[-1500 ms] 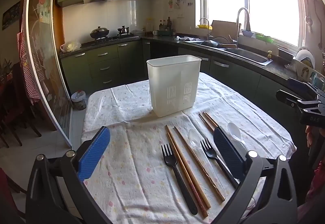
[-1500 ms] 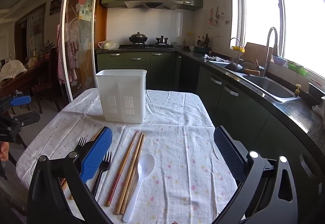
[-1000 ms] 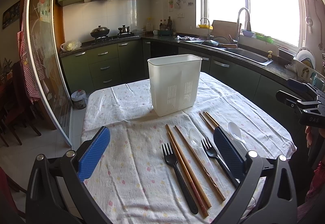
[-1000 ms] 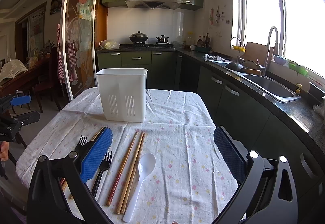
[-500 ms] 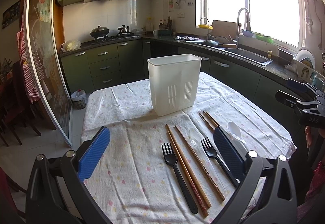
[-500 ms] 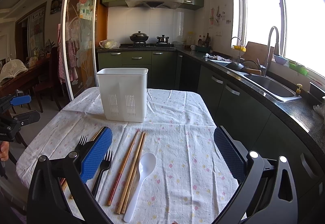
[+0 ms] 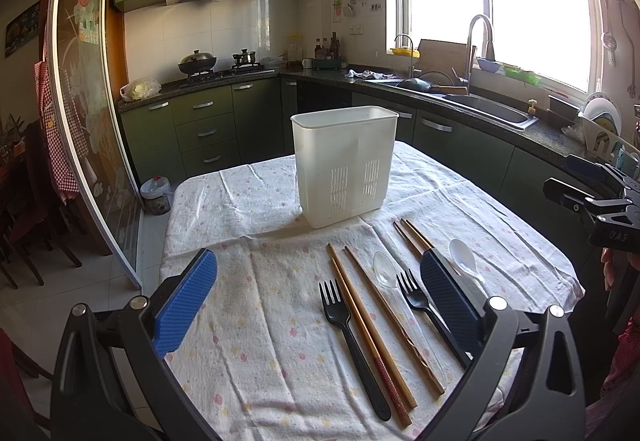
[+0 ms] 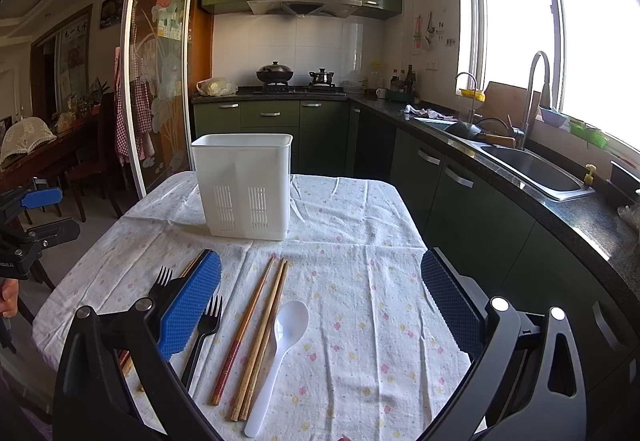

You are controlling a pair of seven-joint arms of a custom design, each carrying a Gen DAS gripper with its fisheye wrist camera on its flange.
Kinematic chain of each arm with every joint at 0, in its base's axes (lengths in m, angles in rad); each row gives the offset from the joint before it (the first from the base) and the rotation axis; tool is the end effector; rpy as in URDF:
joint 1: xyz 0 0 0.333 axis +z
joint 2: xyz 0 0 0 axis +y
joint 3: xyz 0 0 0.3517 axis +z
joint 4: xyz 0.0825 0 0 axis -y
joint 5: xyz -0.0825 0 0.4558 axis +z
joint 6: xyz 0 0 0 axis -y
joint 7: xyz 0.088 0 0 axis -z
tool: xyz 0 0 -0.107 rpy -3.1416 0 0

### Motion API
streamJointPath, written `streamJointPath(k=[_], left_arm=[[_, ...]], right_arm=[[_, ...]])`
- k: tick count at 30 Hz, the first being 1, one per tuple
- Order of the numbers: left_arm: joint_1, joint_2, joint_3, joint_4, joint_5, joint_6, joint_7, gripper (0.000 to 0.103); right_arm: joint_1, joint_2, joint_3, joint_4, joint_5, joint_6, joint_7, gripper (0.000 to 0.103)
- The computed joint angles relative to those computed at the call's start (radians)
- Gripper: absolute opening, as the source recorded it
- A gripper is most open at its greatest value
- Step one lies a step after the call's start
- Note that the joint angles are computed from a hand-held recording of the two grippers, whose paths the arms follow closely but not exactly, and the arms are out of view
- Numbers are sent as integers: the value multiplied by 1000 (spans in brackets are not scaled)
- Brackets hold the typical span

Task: Organize utensils

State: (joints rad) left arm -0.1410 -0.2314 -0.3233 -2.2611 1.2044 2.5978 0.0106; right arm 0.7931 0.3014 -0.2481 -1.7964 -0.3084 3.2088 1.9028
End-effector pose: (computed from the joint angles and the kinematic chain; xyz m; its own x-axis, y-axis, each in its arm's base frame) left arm 0.5006 -0.2804 0.5035 0.1810 -0.9831 -0.0287 -0.5126 -0.0694 -0.8558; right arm 0.6145 0.4316 0.5179 0.5336 -0.8447 0.0422 -0.3512 -0.2667 -0.8975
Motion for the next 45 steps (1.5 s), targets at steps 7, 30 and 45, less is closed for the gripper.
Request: streamJointPath(k=[7, 30, 45], left_arm=[[18, -4, 24, -21, -97, 93, 13, 97], [31, 3, 4, -10, -113, 62, 37, 97], [20, 27, 17, 0, -151, 92, 88, 97]], right_arm=[[33, 17, -28, 2, 24, 18, -12, 99], [35, 13, -23, -1, 67, 12, -51, 99], [-95, 21, 118, 10, 96, -8, -92, 99]])
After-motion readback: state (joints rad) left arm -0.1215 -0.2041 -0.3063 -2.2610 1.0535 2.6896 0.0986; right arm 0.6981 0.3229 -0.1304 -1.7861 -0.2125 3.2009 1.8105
